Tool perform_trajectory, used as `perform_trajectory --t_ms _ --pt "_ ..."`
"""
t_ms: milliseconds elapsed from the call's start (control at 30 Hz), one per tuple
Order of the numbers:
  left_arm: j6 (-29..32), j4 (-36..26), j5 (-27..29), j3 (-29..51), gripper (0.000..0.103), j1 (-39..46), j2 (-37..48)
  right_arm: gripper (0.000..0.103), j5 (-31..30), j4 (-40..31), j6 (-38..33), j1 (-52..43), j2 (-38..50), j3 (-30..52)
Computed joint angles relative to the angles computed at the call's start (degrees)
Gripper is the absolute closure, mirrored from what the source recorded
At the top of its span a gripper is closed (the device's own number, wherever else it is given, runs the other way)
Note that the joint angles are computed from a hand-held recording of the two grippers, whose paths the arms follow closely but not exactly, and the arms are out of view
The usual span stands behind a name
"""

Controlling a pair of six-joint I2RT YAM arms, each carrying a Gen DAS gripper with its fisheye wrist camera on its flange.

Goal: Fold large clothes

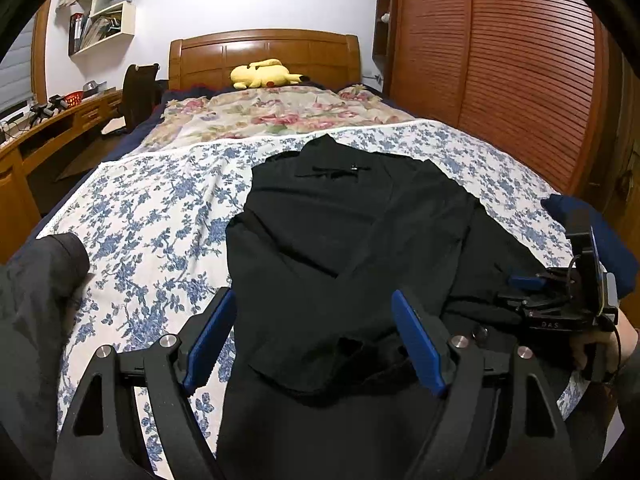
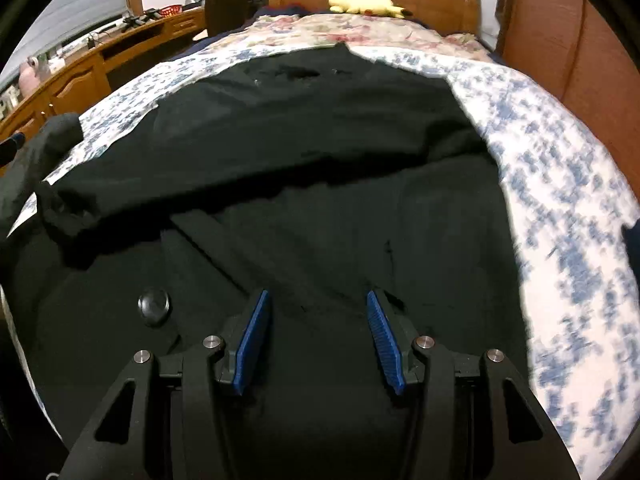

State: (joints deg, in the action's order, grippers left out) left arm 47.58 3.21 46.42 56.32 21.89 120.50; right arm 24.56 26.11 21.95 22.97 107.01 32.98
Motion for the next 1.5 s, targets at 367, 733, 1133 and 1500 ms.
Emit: perform_trajectory --t_ms 367,733,1133,1500 --pt "4.36 -1.65 -1.62 -1.80 0.031 -1.48 0.80 0.050 4.96 11.88 -1.91 2.48 7.64 -1.02" --pt "7.16 -3.51 -8.13 -2.08 0.081 -4.01 3.30 0.050 6.20 11.04 -2.16 3.05 4.41 -4.56" --pt "17.94 -9.49 -1.99 -9.61 0.095 3.35 -4.77 0.049 7.51 7.85 -2.43 3.31 4.16 -3.05" --pt "20.25 -13.65 -3.79 -2.53 0.066 10.50 -0.40 0.049 6.14 9.06 -2.65 2.47 4.01 -3.75"
